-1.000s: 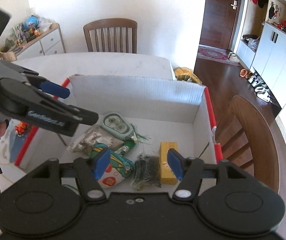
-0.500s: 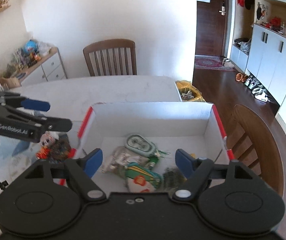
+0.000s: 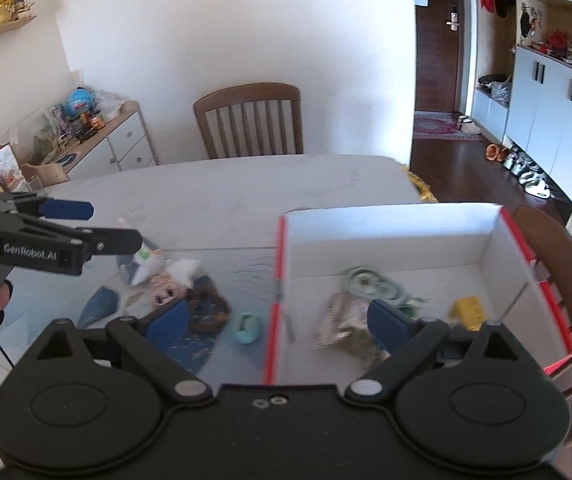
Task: Organize objects
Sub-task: 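Withdraw both tools from the box back over the table items, then grasp the white-and-grey tissue pack with the left tool while the right tool grasps the red dragon plush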
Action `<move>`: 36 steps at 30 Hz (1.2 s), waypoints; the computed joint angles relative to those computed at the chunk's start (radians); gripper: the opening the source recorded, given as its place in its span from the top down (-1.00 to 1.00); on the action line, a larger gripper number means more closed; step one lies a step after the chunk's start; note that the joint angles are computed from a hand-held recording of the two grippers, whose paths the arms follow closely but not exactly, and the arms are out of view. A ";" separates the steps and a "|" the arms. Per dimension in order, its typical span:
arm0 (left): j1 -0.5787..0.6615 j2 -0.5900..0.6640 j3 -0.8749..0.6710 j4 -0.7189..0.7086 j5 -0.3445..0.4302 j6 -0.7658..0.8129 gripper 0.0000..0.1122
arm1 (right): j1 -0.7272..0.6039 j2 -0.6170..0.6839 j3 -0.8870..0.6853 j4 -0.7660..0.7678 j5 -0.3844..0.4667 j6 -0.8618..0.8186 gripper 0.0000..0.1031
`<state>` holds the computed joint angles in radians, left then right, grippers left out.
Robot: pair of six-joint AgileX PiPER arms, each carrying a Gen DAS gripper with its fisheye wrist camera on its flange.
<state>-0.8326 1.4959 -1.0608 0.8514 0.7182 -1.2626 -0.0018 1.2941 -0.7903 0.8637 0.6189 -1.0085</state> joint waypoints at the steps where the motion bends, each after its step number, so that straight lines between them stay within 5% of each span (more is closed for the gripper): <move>1: 0.009 -0.012 0.015 0.003 -0.002 0.003 -0.81 | 0.037 -0.008 0.010 -0.017 -0.023 0.035 -0.86; 12: 0.259 -0.144 0.221 -0.067 -0.157 0.154 -0.83 | 0.421 0.023 0.059 -0.303 -0.263 0.512 -0.86; 20: 0.468 -0.065 0.213 -0.247 -0.250 0.371 -0.83 | 0.616 0.140 0.037 -0.674 -0.368 0.972 -0.86; 31: 0.522 0.205 -0.009 -0.233 -0.159 0.315 -0.83 | 0.744 0.302 -0.032 -1.198 -0.395 1.555 -0.84; 36: 0.506 0.317 -0.104 -0.220 -0.092 0.288 -0.83 | 0.742 0.370 -0.067 -1.207 -0.419 1.575 -0.83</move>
